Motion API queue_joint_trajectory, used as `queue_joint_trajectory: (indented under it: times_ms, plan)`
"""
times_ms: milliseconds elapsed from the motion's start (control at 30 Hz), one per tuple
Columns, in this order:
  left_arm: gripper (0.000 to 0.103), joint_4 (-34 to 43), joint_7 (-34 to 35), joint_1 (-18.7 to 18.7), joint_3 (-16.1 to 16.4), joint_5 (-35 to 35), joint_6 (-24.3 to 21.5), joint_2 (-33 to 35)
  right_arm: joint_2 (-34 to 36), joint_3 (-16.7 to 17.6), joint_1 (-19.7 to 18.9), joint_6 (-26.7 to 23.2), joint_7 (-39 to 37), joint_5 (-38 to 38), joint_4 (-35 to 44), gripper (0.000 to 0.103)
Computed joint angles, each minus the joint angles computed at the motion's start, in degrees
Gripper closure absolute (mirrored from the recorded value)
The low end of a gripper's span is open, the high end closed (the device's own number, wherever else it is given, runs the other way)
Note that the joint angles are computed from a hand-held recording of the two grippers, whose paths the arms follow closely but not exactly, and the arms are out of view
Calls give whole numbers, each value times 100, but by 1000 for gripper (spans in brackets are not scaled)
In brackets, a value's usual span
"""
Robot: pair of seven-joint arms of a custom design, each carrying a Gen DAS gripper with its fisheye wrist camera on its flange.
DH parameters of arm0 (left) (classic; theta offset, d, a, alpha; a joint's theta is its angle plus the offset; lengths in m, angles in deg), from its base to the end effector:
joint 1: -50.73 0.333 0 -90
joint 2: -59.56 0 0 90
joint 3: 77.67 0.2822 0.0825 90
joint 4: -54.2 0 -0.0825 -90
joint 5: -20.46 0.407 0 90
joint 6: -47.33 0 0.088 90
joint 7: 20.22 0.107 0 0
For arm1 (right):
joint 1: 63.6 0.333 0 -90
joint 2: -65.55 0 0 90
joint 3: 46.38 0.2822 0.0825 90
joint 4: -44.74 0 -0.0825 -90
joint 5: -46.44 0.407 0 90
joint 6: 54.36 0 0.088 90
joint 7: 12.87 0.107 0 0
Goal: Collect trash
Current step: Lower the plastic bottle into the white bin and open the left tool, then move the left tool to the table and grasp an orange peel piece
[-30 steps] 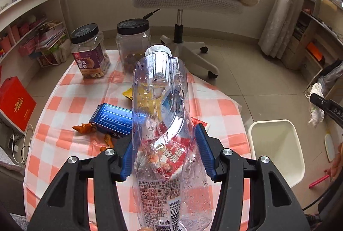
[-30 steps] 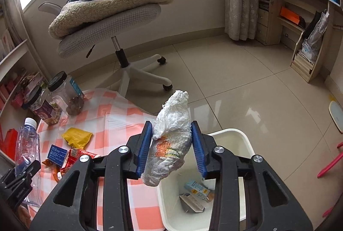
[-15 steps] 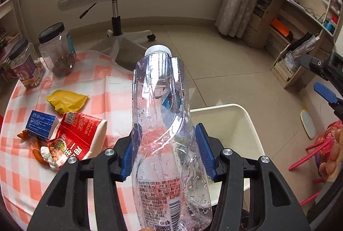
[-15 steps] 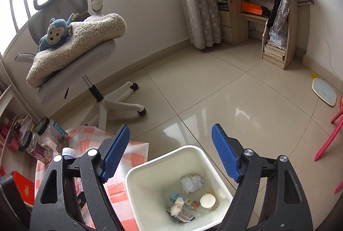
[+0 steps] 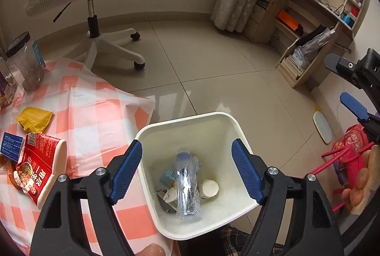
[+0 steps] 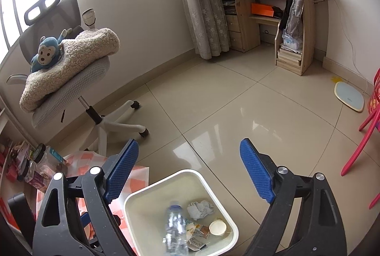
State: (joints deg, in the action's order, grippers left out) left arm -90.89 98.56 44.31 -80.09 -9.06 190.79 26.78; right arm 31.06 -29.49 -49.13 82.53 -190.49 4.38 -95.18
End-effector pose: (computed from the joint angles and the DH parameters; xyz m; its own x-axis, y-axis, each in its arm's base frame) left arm 0.4498 -0.0670 0.4897 -0.3672 -0.9135 0.1752 -0.7844 0.2029 -0.5861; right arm 0.3898 0.2422 0.5294 -0.4747 -0.8375 -0.2705 -0.4481 0.4945 -0.7448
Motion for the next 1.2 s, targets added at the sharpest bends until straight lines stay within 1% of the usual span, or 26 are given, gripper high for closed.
queue_joint_trajectory:
  times_ms: [200,267,367,400,433,500,600,767,833,967,1100,1200]
  plan:
    - [26,-299,-386,399,-202,532,691,-292,379,199,56,-255,-76,-267,353,8]
    - [22,-359,-445,459,-134,620,896,-381,586,263,111,-393,-114,-388,543,7]
    - [19,-462,-609,622,-100,758,1297,-495,935,344,243,-681,-208,-599,876,7]
    - [17,-485,-678,684,-102,806,1432,-516,1069,364,300,-791,-250,-676,1003,7]
    - [15,-511,-744,768,-105,871,1571,-535,1227,385,366,-916,-307,-755,1150,7]
    - [14,-548,-841,905,-95,989,1848,-541,1540,386,522,-1089,-456,-903,1420,7]
    - [12,-576,-987,1123,-101,1168,2139,-490,1959,355,778,-1240,-626,-1087,1775,7]
    - [12,-565,-1072,1390,22,1362,2223,-362,2620,243,1184,-1485,-793,-1404,2387,7]
    - [12,-535,-1168,1569,-14,1464,2243,-269,2888,165,1353,-1554,-899,-1451,2649,7]
    - [12,-292,-1391,1929,-33,1693,2099,31,3304,-66,1653,-1465,-1023,-1383,3057,7]
    - [12,40,-2017,2620,-305,2240,1913,533,3784,-242,1922,-1394,-1188,-1331,3551,7]
    - [12,499,-2709,3059,-376,2741,1475,1133,4124,-372,2104,-1241,-1311,-1210,3916,7]
